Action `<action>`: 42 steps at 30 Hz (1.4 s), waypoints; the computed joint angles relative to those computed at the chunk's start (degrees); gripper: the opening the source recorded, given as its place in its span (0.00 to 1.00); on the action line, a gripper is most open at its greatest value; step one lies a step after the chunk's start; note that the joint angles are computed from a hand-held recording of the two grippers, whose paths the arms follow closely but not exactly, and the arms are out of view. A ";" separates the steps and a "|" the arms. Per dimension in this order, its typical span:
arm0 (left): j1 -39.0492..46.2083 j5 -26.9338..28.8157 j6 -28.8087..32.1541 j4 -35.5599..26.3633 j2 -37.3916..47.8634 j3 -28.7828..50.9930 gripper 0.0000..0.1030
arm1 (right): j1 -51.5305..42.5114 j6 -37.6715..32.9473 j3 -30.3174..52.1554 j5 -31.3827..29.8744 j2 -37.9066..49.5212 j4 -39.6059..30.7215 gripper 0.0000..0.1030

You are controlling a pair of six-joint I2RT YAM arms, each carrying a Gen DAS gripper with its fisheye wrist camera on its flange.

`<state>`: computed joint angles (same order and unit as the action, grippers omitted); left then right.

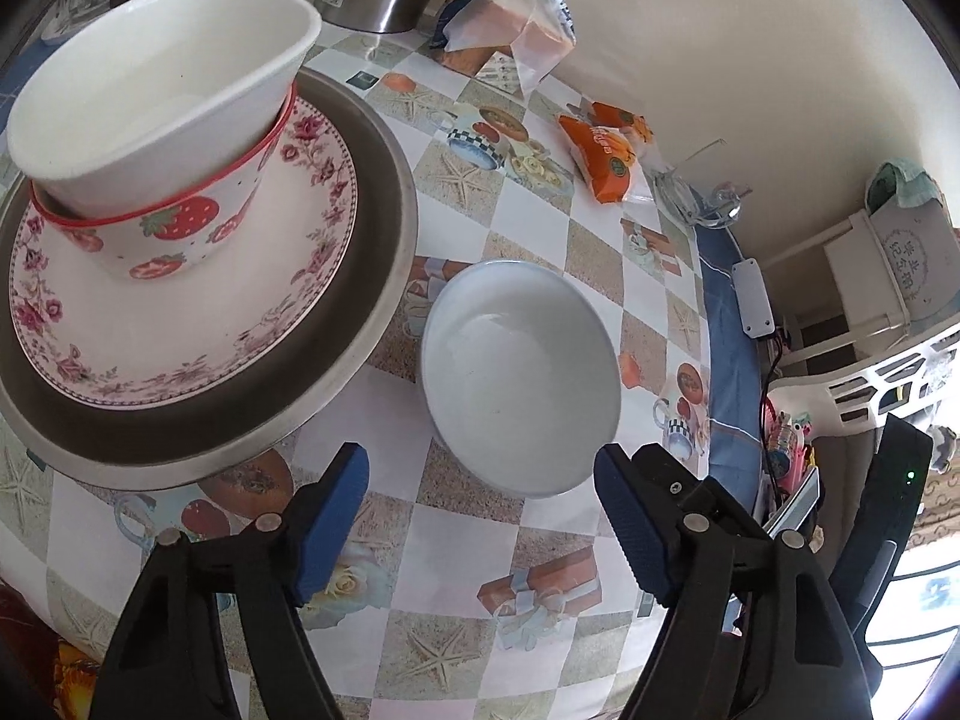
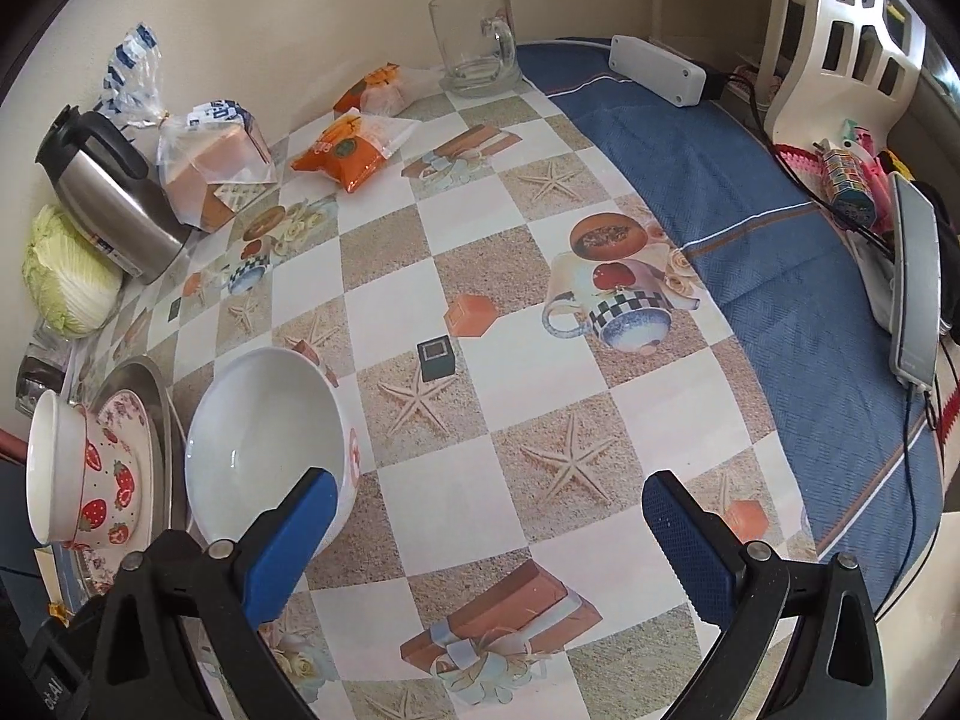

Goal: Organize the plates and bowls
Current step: 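Move both grippers to the rim of the round white bowl, then close the left gripper on the round bowl rim while the right gripper grips it too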

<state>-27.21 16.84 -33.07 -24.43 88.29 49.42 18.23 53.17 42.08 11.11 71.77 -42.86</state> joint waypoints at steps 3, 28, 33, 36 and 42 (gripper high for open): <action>-0.04 -0.13 -1.09 1.06 0.92 -0.26 0.72 | 0.07 -0.94 0.31 -0.59 2.79 1.69 1.00; 2.77 2.05 -4.59 5.27 6.58 -0.14 0.48 | 1.40 -2.41 0.87 -4.17 10.44 13.24 0.32; 2.69 1.34 -4.07 6.04 7.85 0.50 0.42 | 1.25 -3.10 0.69 -6.04 11.38 15.09 0.19; 2.21 1.37 -4.02 6.52 9.08 1.11 0.38 | 1.88 -3.55 1.84 -4.41 11.54 12.34 0.15; -0.13 0.50 -2.79 7.08 11.61 2.38 0.26 | 0.05 -4.42 0.41 -4.88 9.04 10.76 0.14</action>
